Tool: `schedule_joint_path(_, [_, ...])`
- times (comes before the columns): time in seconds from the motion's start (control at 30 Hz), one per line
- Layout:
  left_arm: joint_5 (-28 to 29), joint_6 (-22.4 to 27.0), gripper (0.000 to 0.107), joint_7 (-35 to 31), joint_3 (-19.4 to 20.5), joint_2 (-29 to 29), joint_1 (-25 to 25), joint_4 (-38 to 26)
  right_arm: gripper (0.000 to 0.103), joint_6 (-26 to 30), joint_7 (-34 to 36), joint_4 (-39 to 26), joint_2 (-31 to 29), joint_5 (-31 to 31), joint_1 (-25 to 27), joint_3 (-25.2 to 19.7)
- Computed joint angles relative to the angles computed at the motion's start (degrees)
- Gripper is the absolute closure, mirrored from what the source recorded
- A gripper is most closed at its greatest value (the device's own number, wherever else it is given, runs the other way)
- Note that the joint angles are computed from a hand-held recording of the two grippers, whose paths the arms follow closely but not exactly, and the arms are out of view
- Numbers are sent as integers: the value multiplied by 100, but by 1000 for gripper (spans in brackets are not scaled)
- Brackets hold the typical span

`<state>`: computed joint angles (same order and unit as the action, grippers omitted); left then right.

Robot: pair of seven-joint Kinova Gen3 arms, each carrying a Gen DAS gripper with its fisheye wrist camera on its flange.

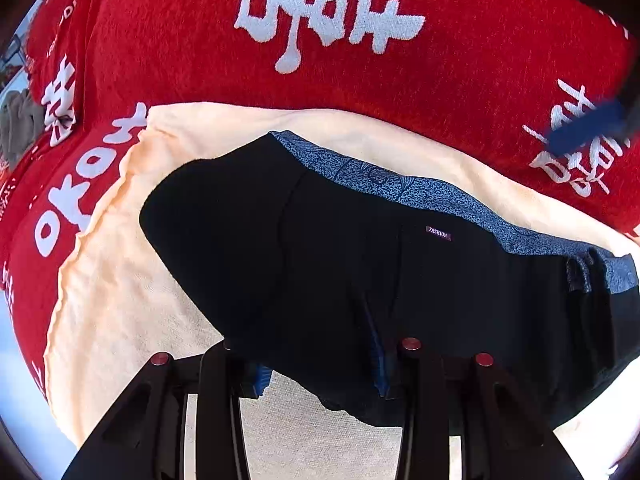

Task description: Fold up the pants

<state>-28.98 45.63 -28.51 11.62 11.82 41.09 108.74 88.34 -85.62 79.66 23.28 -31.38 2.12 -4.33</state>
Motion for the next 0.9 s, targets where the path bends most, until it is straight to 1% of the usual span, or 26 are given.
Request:
schedule_joint_path(0.1, [-106, 38, 68, 69, 9, 0, 74, 3, 2, 399, -260, -796, 652, 258, -763, -97])
schedule_joint_path(0.17, [-150, 41, 68, 130, 17, -9, 108, -5, 2, 681, -390, -1327, 1098, 531, -1158, -326])
schedule_joint_path(0.23, [-194, 36, 68, 128, 28, -88, 103, 56, 1, 1084, -581, -1835, 1435, 854, -1498, -394])
schedule_joint_path(0.4, [-371, 73, 68, 267, 85, -136, 175, 75, 2, 1617, -652, -2507, 2042, 1227, -2052, -437])
schedule_joint_path(0.43, [-387, 77, 68, 283, 97, -148, 178, 76, 7, 1765, -594, -2655, 2141, 1407, -2180, -410])
schedule_joint_path(0.47, [-388, 79, 68, 286, 109, -156, 173, 67, 16, 1869, -491, -2698, 2181, 1547, -2230, -407])
schedule_joint_path(0.5, [-332, 84, 68, 245, 122, -157, 144, 41, 52, 1913, -367, -2683, 2170, 1748, -2307, -364])
schedule_joint_path(0.53, [-214, 68, 68, 173, 163, -156, 61, 28, 74, 1864, -226, -2587, 2096, 1855, -2348, -255])
schedule_joint_path(0.57, [-189, 56, 68, 162, 138, -185, 85, 23, 78, 1747, -153, -2443, 1978, 1869, -2283, -253])
schedule_joint_path(0.6, [-253, 67, 68, 197, 146, -208, 114, 12, 80, 1571, -102, -2258, 1826, 1790, -2112, -341])
schedule_joint_path(0.67, [-227, 108, 68, 120, 196, -271, 119, -94, 83, 1214, 110, -1820, 1423, 1613, -1841, -359])
schedule_joint_path(0.7, [-157, 134, 68, 67, 220, -304, 101, -155, 86, 1064, 196, -1611, 1224, 1469, -1684, -360])
schedule_joint_path(0.83, [-1, 328, 68, -63, 344, -449, 119, -474, 86, 623, 500, -795, 440, 678, -889, -328])
schedule_joint_path(0.9, [19, 452, 68, -133, 445, -501, 187, -665, 86, 528, 697, -436, 85, 320, -503, -251])
